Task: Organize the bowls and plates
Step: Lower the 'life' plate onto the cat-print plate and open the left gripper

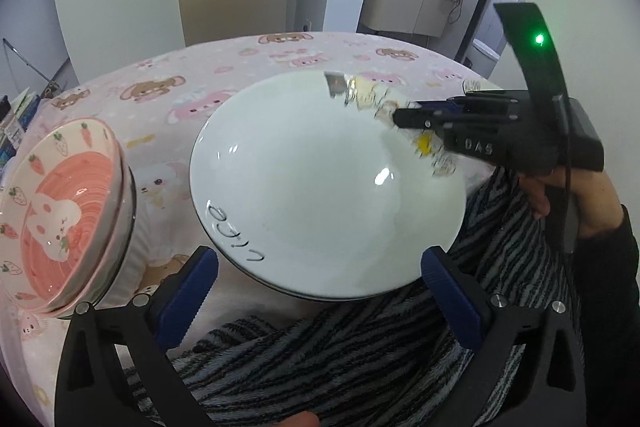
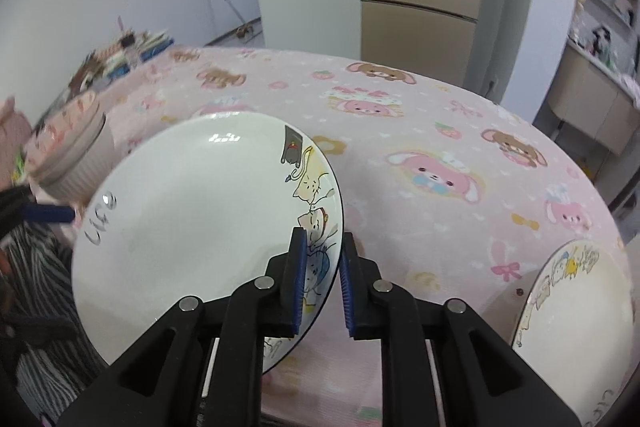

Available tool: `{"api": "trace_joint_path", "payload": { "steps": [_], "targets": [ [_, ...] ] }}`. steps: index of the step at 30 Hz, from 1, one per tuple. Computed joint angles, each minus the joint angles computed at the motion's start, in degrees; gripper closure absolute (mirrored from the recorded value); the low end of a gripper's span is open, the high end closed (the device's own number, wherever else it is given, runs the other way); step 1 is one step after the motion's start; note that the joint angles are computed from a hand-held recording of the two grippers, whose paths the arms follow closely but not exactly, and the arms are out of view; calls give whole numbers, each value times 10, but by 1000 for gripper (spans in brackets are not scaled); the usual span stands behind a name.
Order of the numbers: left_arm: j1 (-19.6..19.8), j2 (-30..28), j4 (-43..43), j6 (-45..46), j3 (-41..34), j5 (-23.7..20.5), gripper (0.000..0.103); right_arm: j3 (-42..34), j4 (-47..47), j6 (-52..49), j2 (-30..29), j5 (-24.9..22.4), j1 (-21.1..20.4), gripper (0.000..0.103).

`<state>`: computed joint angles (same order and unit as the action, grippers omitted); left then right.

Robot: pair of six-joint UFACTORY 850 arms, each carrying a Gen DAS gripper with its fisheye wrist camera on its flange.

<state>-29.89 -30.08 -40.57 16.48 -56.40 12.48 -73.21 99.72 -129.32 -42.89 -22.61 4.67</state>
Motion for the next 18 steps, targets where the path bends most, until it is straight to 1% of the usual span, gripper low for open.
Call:
{"api": "trace_joint_path", "payload": {
  "steps": [2,6,7,8,9,10,11,13,14,15,18],
  "targets": [
    [-3,1,-12,11,2,7,0,8,47,-53,5,16,7,90],
    [-7,6,11,-15,9,25,0,4,29,-33,2,10,3,89],
    [-9,7,13,-19,11,30,0,6,43,-45,3,11,2,89],
    [-11,10,17,-24,14,37,0,8,54,-51,6,13,3,83],
    [-11,11,24,-33,16,43,0,10,60,-54,7,12,2,66],
    [-12,12,28,-38,16,48,0,11,65,-54,9,11,1,56],
    [-13,14,31,-43,16,53,0,12,73,-56,10,11,-1,50],
    [-15,18,45,-57,17,60,0,12,61,-39,14,1,-6,47],
    [-16,21,46,-59,16,64,0,13,53,-29,17,-7,-10,37],
    [-19,23,30,-45,14,70,0,16,55,-28,21,-17,-13,24],
    [-32,28,-35,12,6,96,0,33,68,-28,39,-52,-28,12]
  ]
}}
